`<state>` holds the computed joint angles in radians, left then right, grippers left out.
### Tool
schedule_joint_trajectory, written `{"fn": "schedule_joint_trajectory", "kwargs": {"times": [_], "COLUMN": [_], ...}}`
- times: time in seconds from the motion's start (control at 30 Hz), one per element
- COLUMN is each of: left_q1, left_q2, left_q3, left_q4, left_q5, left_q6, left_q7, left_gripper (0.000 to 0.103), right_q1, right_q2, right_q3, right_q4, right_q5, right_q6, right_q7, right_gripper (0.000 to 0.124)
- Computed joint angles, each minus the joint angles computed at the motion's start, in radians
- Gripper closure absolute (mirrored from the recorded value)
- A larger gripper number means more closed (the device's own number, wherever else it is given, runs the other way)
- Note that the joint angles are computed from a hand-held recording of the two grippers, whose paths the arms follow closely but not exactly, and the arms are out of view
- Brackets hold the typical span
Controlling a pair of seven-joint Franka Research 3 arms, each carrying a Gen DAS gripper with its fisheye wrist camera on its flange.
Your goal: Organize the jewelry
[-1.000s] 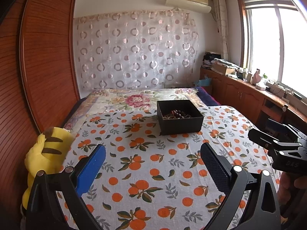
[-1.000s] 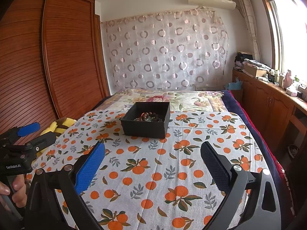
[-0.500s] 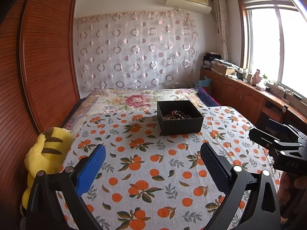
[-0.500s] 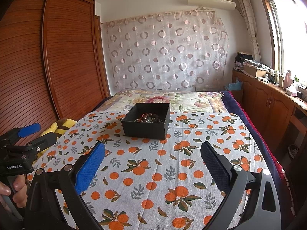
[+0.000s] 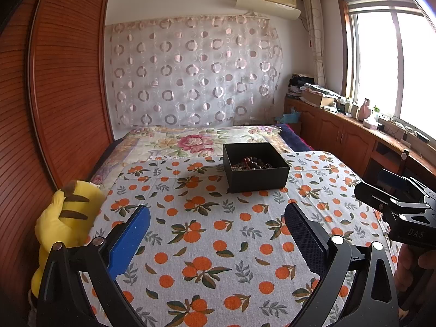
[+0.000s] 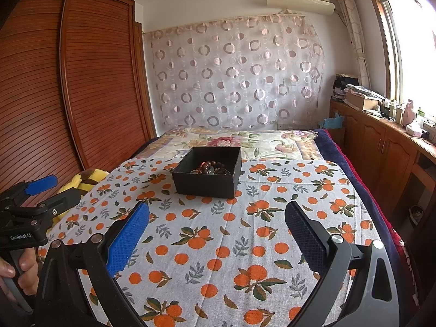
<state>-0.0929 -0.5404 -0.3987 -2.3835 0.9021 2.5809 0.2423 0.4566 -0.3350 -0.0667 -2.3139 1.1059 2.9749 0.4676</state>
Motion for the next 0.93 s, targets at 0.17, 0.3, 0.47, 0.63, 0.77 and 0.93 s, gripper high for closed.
{"fn": "schedule_joint_trajectory", "kwargs": {"times": [0.17,0.3,0.47,0.63,0.77,0.93], "left_q1": [0.002,0.001,-0.002,0.0,-0.002,-0.005], "left_q2": [-0.001,-0.002,-0.005,-0.005,-0.002,-0.003], "left_q3": [0.0,0.0,0.001,-0.001,0.0,-0.001], "left_q4": [-0.002,-0.001,0.002,0.001,0.009,0.018], "left_q5": [0.004,0.004,0.002,0.002,-0.004,-0.009], "left_q6": [0.003,0.003,0.002,0.002,-0.005,-0.021], "left_q7": [-0.004,-0.003,0.0,-0.001,0.006,0.011], "left_gripper": [0.008,0.008,0.008,0.008,0.008,0.008], "right_q1": [0.002,-0.004,-0.004,-0.002,0.001,0.008], "right_q2": [-0.001,-0.004,-0.007,-0.008,-0.011,-0.015], "right_q3": [-0.002,0.004,0.006,0.006,0.003,-0.003], "right_q4": [0.0,0.002,0.005,0.009,0.006,0.002], "right_q5": [0.008,0.0,-0.009,-0.022,-0.028,-0.023], "right_q6": [0.001,-0.001,-0.004,-0.003,-0.004,-0.003], "right_q7": [-0.008,0.002,0.012,0.028,0.034,0.029], "right_gripper": [0.024,0.024,0.024,0.024,0.024,0.024]}}
